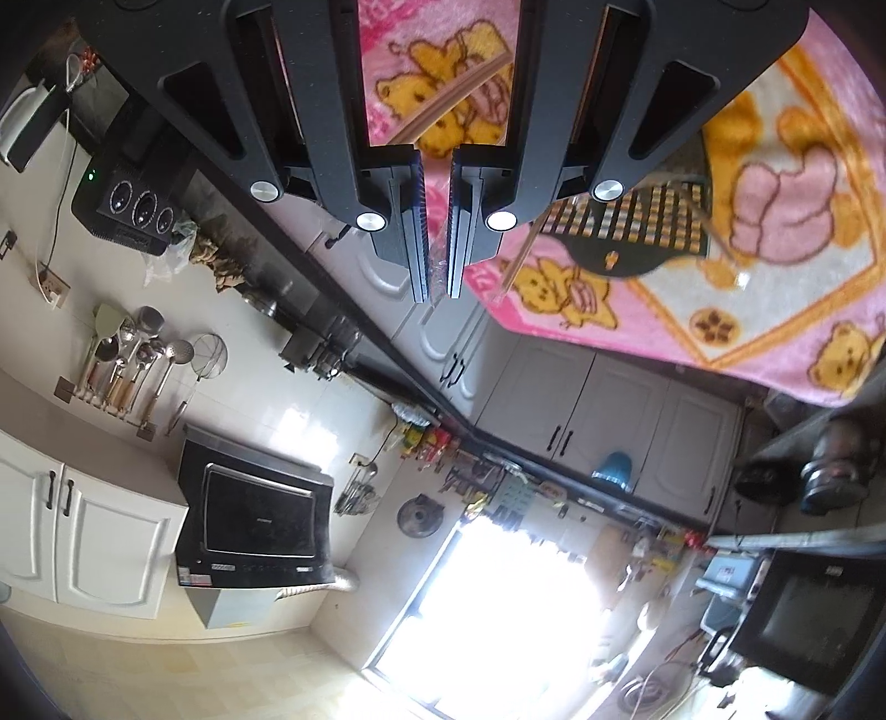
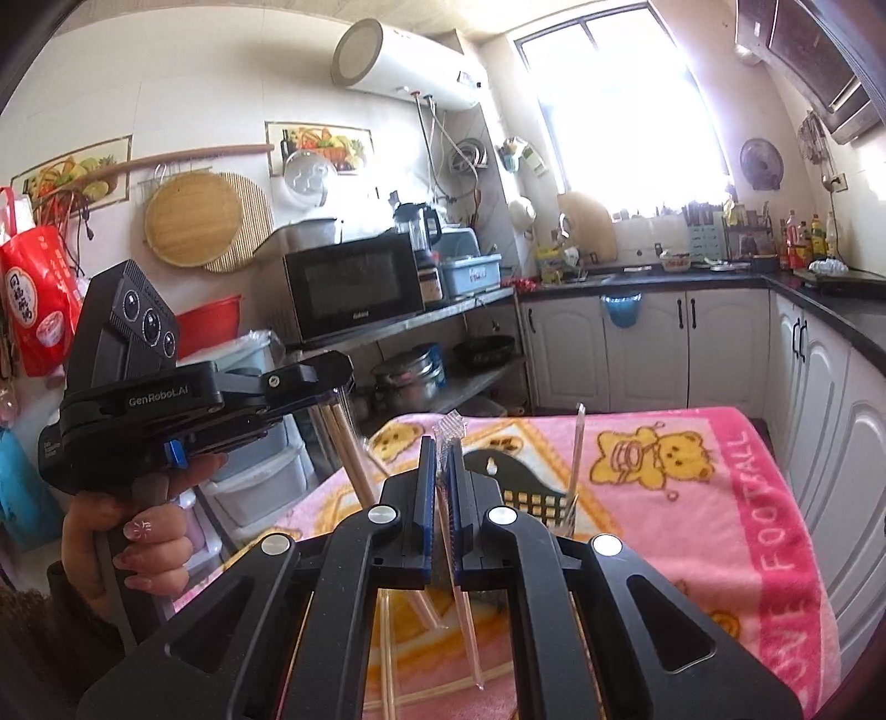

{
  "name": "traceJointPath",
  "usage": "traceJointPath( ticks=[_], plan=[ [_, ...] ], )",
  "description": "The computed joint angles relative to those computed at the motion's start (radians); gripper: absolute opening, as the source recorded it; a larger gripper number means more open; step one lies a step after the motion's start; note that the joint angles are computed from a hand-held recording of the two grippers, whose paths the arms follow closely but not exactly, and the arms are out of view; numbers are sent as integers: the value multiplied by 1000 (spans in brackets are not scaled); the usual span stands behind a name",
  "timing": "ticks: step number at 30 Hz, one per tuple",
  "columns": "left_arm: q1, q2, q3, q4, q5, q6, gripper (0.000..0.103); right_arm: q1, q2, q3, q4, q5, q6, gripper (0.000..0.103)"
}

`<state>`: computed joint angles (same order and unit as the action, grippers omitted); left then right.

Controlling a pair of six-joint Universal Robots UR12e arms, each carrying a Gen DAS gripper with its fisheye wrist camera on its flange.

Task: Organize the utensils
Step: 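Lift both held chopstick pairs up and carry them above the caddy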

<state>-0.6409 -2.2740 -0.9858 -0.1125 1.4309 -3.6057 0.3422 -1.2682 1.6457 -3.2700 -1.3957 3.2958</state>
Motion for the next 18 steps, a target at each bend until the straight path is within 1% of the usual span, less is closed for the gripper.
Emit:
traceJointPath(
  ticks=[11,16,18],
  plan=[
    [-5,-50,134,-27,40,50,3,-8,8,-39,-51,-3,3,4],
    [-4,-76,194,-39,64,61,3,-11,20,-65,-83,-8,8,4],
    [-1,-83,209,-43,62,56,3,-13,27,-77,-96,-11,9,4]
  ],
)
